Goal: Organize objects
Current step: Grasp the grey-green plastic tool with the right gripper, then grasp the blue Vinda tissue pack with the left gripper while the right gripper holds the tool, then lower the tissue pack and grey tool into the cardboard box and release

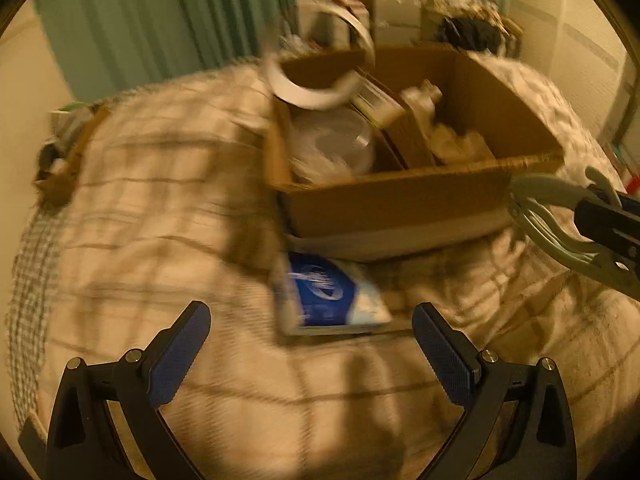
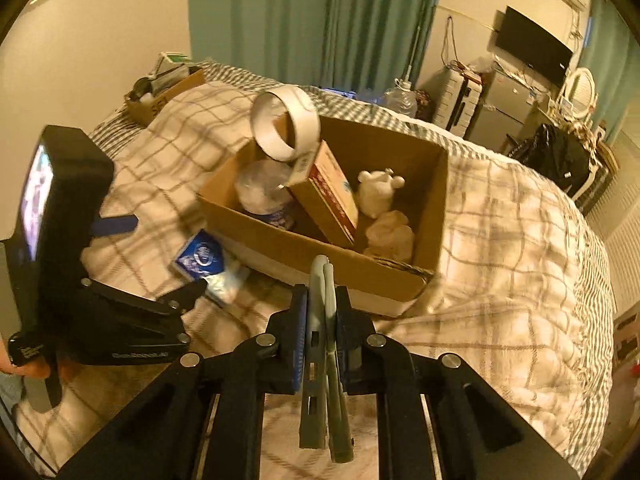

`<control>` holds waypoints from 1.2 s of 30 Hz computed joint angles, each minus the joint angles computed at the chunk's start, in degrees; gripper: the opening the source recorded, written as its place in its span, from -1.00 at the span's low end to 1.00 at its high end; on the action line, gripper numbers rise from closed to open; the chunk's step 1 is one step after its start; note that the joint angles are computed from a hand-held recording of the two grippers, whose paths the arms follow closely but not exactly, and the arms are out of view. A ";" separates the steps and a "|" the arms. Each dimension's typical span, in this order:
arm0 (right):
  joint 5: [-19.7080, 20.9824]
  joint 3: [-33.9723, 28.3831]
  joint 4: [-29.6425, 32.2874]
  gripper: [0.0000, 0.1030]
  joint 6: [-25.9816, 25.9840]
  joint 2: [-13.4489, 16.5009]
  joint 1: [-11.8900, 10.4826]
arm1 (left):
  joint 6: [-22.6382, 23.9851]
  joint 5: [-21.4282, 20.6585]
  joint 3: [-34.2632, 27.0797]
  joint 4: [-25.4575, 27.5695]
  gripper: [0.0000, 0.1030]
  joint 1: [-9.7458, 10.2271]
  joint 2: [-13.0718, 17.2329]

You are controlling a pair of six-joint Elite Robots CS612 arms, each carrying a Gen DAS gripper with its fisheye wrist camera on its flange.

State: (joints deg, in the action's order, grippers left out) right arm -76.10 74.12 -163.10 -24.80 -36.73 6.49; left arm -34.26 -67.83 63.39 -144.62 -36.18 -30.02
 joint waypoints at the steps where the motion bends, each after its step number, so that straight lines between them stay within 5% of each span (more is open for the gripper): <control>1: 1.33 -0.18 0.60 -0.77 0.71 0.18 -0.47 | 0.64 -0.84 -1.15 1.15 1.00 0.06 0.64; 10: 5.57 -1.16 2.52 -0.77 3.51 1.41 -2.04 | -0.14 3.79 -13.51 15.45 0.99 -0.17 7.87; 13: 5.41 -0.90 2.11 -0.77 4.63 1.47 -2.19 | -0.20 5.36 -13.77 16.26 0.54 -0.46 8.18; 24: 3.31 3.51 -2.79 -0.77 5.55 -1.55 -1.92 | -1.84 -2.05 1.72 -1.91 0.39 -0.92 -0.87; 36: 1.79 8.37 -10.39 -0.77 9.64 -6.99 -1.65 | 3.60 3.42 8.68 -17.40 0.39 -2.70 -8.22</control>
State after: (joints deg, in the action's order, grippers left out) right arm -74.31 82.49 -173.49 -15.16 -43.73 4.84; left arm -30.65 -64.41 72.08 -162.01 -38.88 -38.24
